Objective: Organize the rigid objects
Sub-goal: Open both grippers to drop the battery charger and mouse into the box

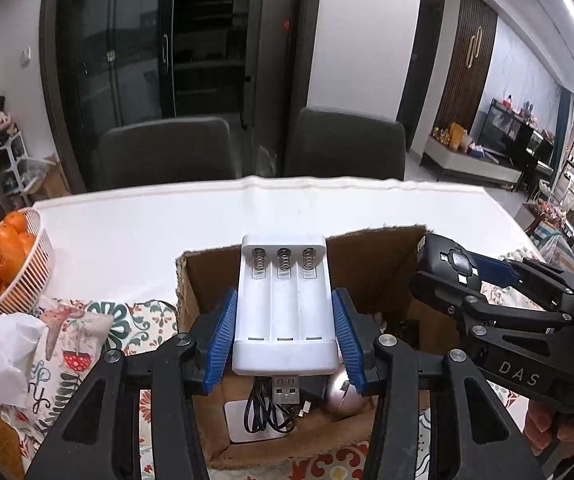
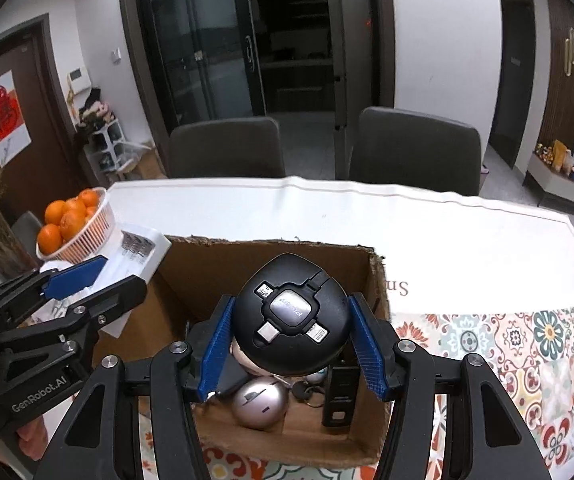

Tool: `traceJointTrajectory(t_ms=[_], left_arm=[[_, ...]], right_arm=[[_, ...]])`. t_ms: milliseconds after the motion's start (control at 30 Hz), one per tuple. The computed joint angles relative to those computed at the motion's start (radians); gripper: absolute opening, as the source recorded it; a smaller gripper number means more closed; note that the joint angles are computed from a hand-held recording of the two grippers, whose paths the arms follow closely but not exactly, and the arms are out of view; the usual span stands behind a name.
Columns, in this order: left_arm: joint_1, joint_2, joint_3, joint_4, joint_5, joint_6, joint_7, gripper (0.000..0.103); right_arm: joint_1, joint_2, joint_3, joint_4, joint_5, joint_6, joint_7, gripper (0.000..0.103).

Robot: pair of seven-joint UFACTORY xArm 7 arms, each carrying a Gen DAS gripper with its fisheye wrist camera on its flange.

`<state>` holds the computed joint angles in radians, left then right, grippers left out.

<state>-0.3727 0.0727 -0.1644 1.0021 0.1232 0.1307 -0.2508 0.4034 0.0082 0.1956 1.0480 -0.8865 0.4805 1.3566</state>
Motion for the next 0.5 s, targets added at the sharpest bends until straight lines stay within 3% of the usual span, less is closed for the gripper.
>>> traceJointTrajectory(t_ms=[167,333,500], left_arm=[[0.01,0.054,-0.023,0.069,-0.094,0.083,0.072,0.047],[-0.001,0.1,-0.017,0.132,-0.092,0.172,0.094,0.047],[-0.011,0.126,-0.011,0.164,-0.085,0.239,0.096,0.047]], right_arm=[[-0.009,0.049,-0.016,0.022,0.169,-0.032,-0.163,0.057],[-0.011,0.082,-0.034,0.023,0.318,-0.051,-0.29,0.057],[0.006,0.099,-0.048,0.039,0.352,-0.008,-0.34,0.057]])
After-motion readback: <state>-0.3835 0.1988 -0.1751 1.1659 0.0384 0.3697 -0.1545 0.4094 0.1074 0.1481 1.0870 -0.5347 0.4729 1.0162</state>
